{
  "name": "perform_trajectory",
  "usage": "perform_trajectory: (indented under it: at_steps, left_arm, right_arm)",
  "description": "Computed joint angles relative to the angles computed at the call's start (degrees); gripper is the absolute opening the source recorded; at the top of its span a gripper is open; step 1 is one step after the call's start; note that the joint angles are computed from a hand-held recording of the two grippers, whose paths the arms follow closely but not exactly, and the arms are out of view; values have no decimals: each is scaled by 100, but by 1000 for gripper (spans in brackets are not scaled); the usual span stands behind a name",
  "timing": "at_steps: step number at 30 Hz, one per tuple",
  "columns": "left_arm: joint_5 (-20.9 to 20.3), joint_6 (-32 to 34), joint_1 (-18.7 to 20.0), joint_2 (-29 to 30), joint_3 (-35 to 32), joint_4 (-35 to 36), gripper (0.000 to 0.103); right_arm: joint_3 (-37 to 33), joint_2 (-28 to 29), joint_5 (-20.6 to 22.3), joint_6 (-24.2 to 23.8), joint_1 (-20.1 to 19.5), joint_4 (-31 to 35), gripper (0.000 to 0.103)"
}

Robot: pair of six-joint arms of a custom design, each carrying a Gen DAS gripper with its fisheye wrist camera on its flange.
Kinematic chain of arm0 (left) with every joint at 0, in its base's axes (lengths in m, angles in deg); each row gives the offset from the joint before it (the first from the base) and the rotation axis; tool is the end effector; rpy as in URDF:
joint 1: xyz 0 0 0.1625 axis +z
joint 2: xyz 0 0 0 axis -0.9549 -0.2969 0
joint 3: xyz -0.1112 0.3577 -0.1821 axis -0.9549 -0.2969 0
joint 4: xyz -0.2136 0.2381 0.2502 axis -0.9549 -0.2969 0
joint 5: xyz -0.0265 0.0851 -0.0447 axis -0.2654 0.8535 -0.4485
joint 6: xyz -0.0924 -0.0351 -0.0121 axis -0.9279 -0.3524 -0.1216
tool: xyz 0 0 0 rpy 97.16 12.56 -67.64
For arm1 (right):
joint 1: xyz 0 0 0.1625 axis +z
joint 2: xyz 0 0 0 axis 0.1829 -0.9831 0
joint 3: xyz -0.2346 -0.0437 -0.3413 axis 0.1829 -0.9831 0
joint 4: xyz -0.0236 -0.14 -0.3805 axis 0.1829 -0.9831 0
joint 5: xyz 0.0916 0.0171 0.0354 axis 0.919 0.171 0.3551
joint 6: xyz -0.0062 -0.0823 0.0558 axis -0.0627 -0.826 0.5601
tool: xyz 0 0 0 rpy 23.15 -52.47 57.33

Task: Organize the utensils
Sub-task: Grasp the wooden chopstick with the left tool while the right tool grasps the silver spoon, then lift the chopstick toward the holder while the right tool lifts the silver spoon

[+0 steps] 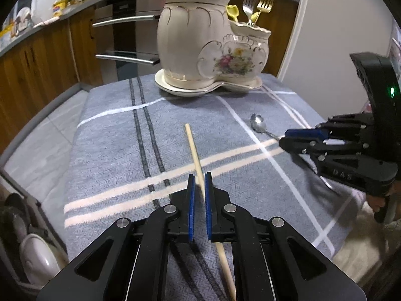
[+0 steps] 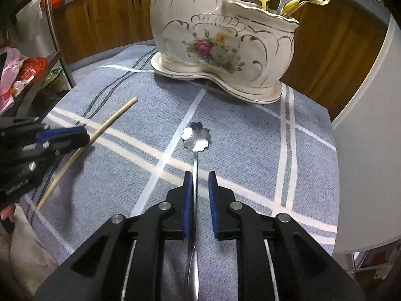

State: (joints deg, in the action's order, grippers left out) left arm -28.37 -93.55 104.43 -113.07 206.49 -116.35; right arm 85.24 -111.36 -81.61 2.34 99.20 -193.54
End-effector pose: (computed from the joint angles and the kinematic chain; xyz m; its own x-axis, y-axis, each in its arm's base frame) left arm -0.1845 -0.3651 0.2082 -0.7739 0.0290 -0.6326 0.4388 0.7449 -0.5026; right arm 0.2717 -0.5028 0.1382 -0.4707 -0.6876 0.5529 -0.8091 0.5863 0.0403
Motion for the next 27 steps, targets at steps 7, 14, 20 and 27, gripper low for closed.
perform_trajectory:
  at_steps: [7,14,20,27]
  left_arm:
    - [149,-111,23,149,-127,327,18]
    - [433,-216,24,375,-265,668,7]
    - [460,295,0,369,-96,-135,5]
    - [730,1313,-252,522,251,-2221,5]
  right_arm:
    - [15,-43,286,-40,-90,17,3]
    - [238,-257,799,-68,-229,-180,3]
    - [468,-572,1617,-171,-385,-530,3]
    - [718,-833,2275,-444,-517,-1199,3]
